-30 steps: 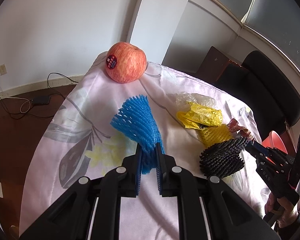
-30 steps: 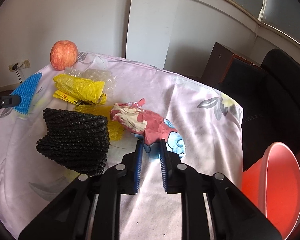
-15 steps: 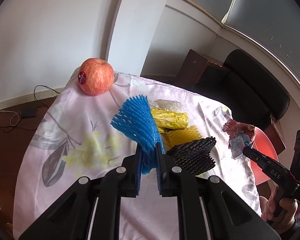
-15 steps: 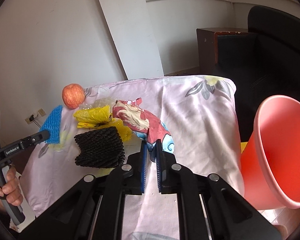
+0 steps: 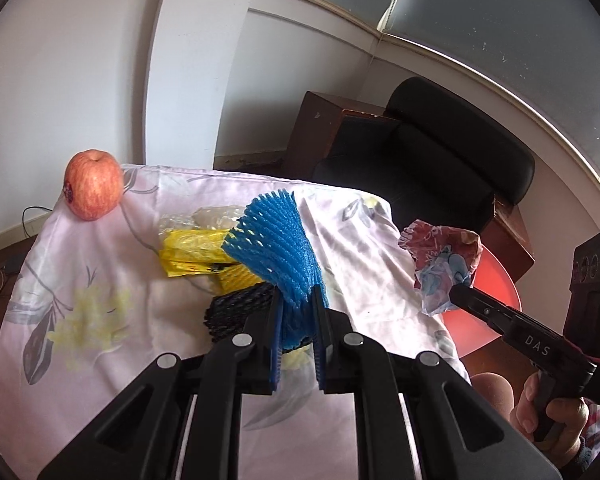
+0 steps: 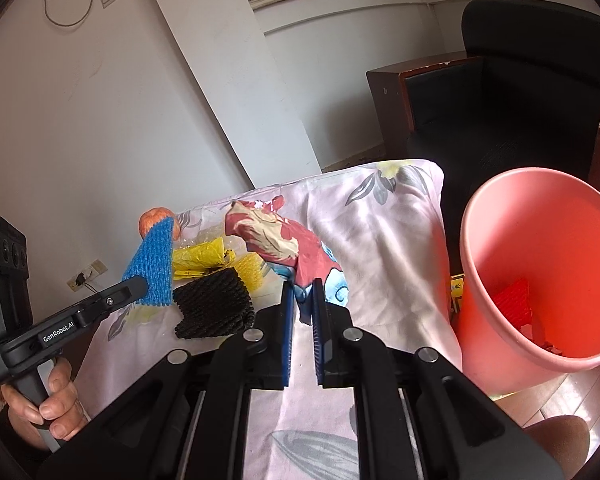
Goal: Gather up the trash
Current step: 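Carry the blue net and pink wrapper over the pink bucket with both tools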
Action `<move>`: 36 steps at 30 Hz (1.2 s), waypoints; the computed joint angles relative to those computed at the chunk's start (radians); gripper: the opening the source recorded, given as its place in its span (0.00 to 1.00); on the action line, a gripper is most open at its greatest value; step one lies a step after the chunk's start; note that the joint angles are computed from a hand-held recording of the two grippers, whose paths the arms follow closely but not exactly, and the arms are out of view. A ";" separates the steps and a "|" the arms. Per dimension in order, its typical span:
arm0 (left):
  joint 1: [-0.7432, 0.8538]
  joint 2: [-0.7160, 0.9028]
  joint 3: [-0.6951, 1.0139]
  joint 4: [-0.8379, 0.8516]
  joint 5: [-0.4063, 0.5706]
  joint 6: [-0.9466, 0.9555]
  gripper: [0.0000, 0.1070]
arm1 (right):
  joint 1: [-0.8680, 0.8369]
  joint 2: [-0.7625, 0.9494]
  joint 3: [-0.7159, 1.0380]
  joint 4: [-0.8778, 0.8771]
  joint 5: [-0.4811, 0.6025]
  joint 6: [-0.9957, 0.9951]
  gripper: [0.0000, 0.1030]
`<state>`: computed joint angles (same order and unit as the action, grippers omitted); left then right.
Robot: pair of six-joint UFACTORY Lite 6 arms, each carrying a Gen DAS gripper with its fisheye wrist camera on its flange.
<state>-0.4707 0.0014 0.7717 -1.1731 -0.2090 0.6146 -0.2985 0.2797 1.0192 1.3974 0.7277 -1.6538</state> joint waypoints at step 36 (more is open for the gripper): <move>-0.282 0.566 0.782 -1.099 -0.019 1.196 0.11 | -0.359 0.127 0.134 0.009 0.092 0.021 0.09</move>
<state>-0.7525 0.5670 1.5538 -2.2724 -0.2280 1.8102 -0.6574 0.4070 1.1531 1.4059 0.8192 -1.6329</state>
